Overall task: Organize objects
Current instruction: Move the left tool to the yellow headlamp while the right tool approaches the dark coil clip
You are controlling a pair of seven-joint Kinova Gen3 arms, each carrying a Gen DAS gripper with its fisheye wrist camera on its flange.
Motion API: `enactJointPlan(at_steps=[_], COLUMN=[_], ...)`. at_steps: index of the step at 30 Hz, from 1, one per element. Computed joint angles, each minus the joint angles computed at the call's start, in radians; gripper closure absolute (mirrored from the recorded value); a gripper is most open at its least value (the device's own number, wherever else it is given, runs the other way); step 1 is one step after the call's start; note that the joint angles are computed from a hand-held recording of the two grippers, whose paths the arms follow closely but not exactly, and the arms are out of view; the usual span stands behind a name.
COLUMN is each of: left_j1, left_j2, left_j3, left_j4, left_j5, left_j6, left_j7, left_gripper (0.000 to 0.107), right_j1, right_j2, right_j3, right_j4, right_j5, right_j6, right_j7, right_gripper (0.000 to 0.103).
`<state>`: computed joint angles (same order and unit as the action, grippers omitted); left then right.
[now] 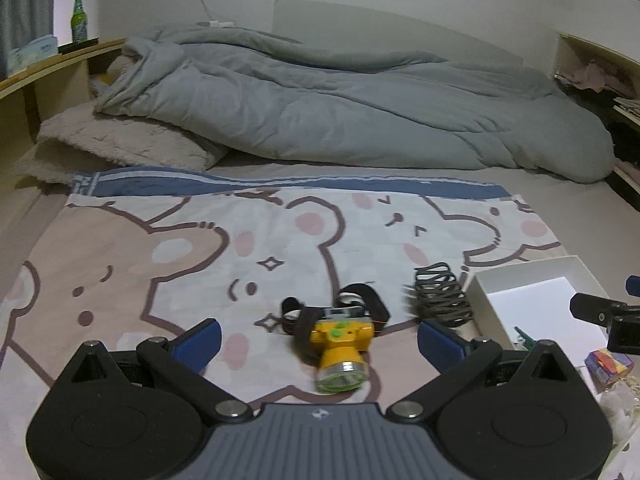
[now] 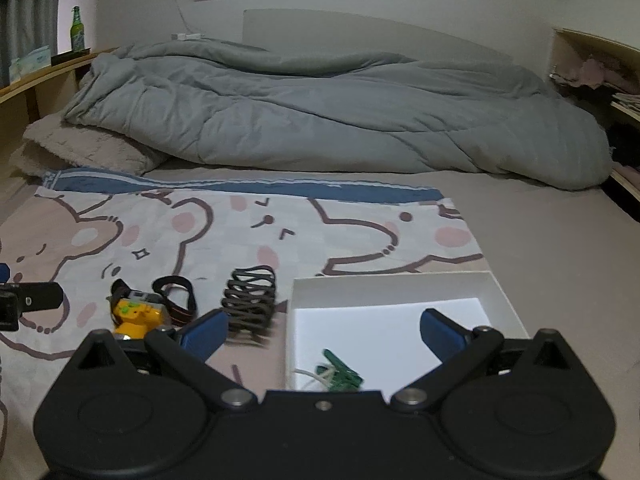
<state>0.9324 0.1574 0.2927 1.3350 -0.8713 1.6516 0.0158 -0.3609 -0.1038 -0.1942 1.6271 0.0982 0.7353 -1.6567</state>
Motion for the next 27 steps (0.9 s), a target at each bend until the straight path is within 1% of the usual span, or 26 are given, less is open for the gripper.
enactJointPlan(at_steps=[7, 14, 17, 20, 21, 24, 25, 26, 27], left_j1=[-0.009, -0.024, -0.025, -0.027, -0.031, -0.055, -0.062, -0.070, -0.076], left_j2=[-0.026, -0.036, -0.034, -0.033, -0.034, -0.043, -0.042, -0.039, -0.037], left_j3=[0.010, 0.025, 0.029, 0.028, 0.026, 0.019, 0.018, 0.014, 0.012], left_j4=[0.035, 0.056, 0.059, 0.058, 0.059, 0.062, 0.060, 0.056, 0.055], left_j5=[0.005, -0.004, -0.017, -0.027, -0.024, 0.010, 0.019, 0.031, 0.039], left_j6=[0.024, 0.030, 0.026, 0.005, -0.008, -0.062, -0.069, -0.079, -0.087], left_j7=[0.023, 0.043, 0.035, 0.037, 0.040, 0.046, 0.049, 0.050, 0.054], left_gripper=[0.005, 0.005, 0.005, 0.009, 0.013, 0.016, 0.017, 0.018, 0.021], right_j1=[-0.027, -0.049, -0.056, -0.066, -0.070, -0.074, -0.075, -0.074, -0.073], right_j2=[0.011, 0.022, 0.035, 0.046, 0.050, 0.055, 0.056, 0.057, 0.060], right_j3=[-0.025, -0.030, -0.039, -0.041, -0.044, -0.033, -0.033, -0.029, -0.024], right_j4=[-0.008, -0.010, -0.023, -0.028, -0.031, -0.032, -0.030, -0.026, -0.027], right_j5=[0.017, 0.018, 0.045, 0.059, 0.076, 0.064, 0.070, 0.066, 0.053], right_j6=[-0.003, -0.012, 0.000, -0.002, 0.000, -0.014, -0.024, -0.038, -0.046], right_j7=[-0.024, -0.039, -0.082, -0.119, -0.141, -0.151, -0.167, -0.173, -0.172], right_gripper=[0.000, 0.000, 0.000, 0.000, 0.000, 0.000, 0.003, 0.011, 0.015])
